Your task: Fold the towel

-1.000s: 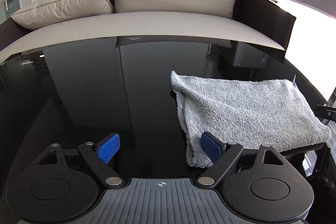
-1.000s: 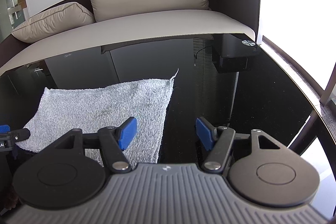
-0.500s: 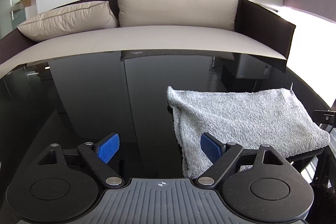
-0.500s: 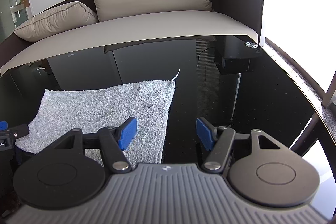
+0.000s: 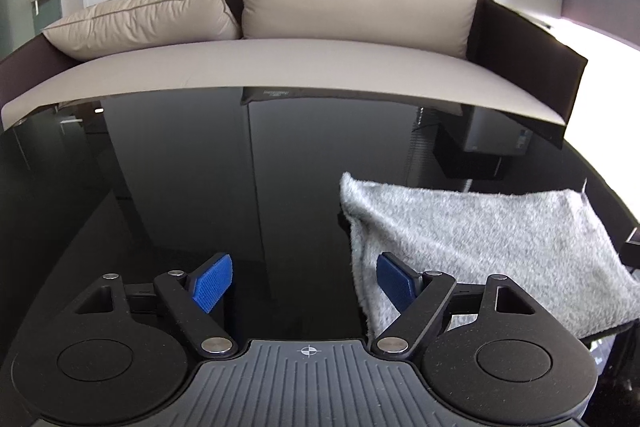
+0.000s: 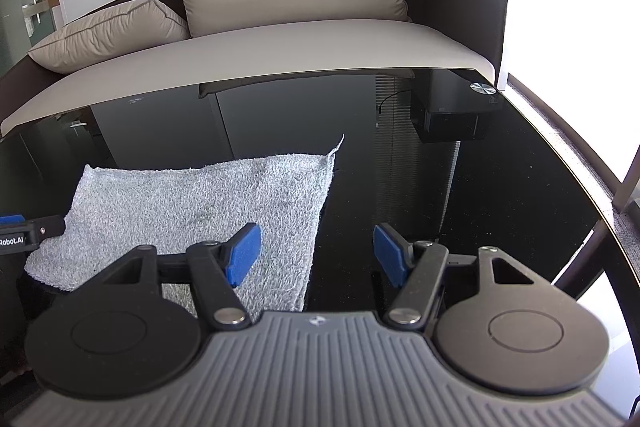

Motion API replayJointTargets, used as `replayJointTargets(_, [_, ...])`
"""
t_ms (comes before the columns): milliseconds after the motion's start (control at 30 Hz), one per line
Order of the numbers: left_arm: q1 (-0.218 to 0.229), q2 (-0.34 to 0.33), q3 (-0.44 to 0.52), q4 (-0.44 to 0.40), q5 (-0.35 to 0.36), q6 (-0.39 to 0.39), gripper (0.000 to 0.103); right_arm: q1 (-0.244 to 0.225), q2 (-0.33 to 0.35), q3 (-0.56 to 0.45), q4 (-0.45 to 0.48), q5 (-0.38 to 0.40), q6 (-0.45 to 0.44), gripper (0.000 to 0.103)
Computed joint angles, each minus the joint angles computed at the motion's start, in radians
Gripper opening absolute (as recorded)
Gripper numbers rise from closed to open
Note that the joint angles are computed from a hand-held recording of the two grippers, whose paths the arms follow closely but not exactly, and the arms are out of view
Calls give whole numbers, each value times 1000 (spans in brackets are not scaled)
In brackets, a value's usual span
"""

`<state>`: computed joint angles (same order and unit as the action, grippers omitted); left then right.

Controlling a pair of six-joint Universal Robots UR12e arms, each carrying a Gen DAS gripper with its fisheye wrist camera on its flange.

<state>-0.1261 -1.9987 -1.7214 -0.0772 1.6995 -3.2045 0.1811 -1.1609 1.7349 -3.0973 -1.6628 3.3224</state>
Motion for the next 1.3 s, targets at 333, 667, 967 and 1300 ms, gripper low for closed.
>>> replayJointTargets(333, [-7,-39,53,-61,9,51,83,0,2,-3,2,-8,-19,65])
replayJointTargets(667, [3,-43,61,-66,46,-9,82,0,1,-3,-1,-1,-34,65])
replayJointTargets(967, [7,-42,58,-55,48,-15,82,-2,0,0,-2,2,-33,65])
replayJointTargets(1300, [13,-38,60,-78,72,-77,83,-4,2,-1,-1,3,-35,65])
